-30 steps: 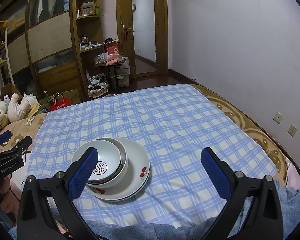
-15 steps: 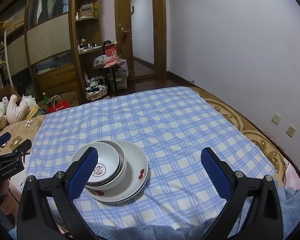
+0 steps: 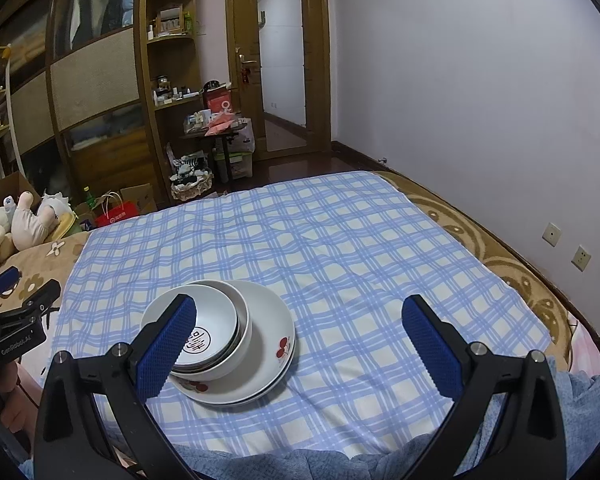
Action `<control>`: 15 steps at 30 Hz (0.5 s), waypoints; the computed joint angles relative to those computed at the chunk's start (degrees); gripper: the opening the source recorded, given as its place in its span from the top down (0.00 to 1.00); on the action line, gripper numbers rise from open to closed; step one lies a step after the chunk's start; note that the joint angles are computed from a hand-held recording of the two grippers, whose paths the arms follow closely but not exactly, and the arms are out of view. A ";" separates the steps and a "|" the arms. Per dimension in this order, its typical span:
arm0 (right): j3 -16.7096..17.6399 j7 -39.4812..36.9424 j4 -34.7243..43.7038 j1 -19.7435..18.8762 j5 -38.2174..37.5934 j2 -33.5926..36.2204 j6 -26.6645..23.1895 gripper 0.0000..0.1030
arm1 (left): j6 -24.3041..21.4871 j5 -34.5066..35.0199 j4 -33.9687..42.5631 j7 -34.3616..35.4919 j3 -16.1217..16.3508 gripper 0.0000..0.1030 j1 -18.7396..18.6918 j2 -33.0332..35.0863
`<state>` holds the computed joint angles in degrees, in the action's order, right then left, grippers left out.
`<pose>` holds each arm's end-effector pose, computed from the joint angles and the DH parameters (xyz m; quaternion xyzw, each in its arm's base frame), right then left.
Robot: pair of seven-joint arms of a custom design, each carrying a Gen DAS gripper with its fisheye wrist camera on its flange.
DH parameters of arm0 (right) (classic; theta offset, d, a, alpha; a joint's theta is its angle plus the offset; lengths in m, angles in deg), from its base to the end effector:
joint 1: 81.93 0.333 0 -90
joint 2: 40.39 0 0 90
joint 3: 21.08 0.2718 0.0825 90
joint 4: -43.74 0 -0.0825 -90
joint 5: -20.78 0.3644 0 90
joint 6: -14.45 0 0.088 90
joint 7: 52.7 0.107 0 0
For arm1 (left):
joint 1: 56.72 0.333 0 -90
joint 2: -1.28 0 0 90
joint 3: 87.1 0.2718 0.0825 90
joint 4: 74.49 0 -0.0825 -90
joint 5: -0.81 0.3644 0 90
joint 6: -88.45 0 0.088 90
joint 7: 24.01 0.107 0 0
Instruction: Organize plates and bowls
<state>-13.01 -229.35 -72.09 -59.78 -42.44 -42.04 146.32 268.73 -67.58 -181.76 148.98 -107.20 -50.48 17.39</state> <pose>0.4947 0.2671 0.4683 -0.4734 0.7512 -0.3847 0.2521 0.6145 -0.0509 0.4100 -0.4731 0.7366 -0.3647 0.3171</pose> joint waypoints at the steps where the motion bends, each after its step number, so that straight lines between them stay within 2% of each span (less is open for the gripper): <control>1: -0.04 -0.07 -0.04 -0.03 0.06 -0.08 0.05 0.00 | 0.00 0.01 0.00 0.00 -0.01 0.08 0.01 0.00; 15: -0.02 -0.05 -0.11 -0.09 0.14 -0.12 0.10 0.00 | -0.97 2.31 -0.59 -2.32 0.89 0.08 -0.24 -0.43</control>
<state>-13.03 -229.39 -72.21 -59.87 -42.30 -42.16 146.41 267.76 -65.26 -182.34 146.66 -106.31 -50.72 16.96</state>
